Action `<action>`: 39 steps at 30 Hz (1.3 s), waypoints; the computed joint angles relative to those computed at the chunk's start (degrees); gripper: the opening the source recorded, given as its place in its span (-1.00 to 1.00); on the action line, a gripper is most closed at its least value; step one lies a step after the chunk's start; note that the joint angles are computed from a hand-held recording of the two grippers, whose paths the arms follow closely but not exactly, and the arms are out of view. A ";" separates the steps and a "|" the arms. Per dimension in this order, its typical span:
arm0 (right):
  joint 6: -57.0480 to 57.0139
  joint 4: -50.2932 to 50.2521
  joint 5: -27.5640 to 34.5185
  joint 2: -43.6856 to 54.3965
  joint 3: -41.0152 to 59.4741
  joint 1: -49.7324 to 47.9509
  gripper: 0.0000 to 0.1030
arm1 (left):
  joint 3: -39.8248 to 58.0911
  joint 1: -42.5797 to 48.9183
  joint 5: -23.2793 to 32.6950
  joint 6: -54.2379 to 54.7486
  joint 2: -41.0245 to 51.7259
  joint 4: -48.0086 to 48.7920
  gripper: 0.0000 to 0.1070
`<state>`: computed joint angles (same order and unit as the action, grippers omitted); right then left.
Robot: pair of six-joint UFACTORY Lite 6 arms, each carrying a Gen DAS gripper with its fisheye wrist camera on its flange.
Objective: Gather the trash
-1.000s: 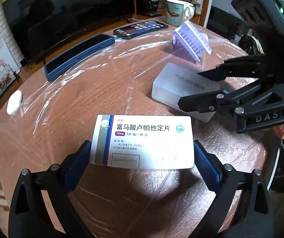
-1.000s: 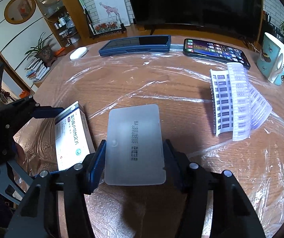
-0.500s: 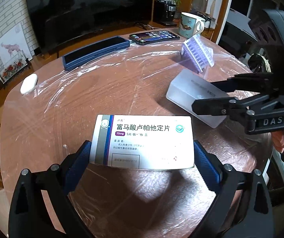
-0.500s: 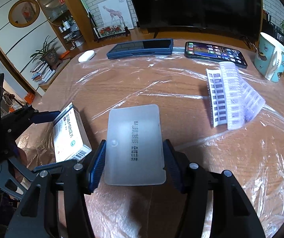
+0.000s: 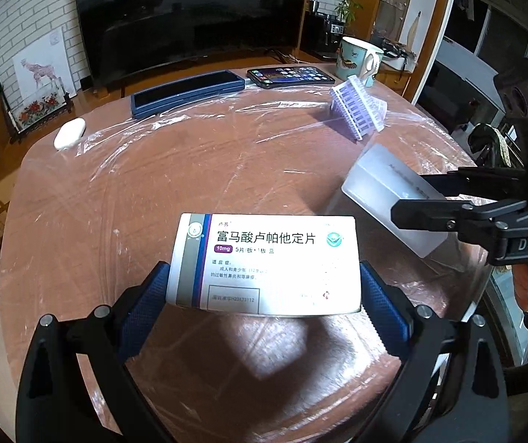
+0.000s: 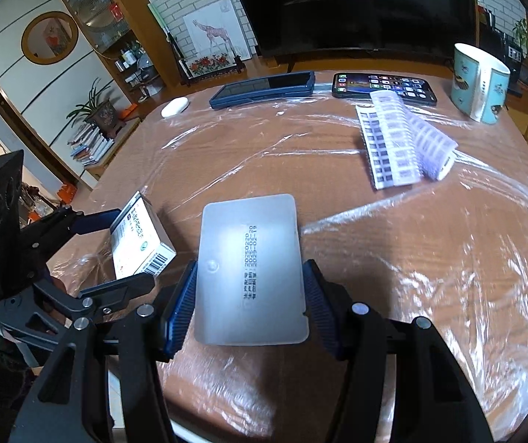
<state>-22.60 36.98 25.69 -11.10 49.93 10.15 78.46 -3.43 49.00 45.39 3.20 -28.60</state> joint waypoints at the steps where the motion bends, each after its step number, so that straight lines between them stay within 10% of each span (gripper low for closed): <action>1: 0.29 -0.31 0.29 -1.41 -0.91 0.02 0.09 | -0.81 -0.08 -0.04 -0.24 -0.95 0.03 0.83; 39: 19.47 -16.03 19.23 -45.71 -22.80 5.03 0.09 | -24.75 -9.60 6.14 -14.04 -36.82 7.02 0.83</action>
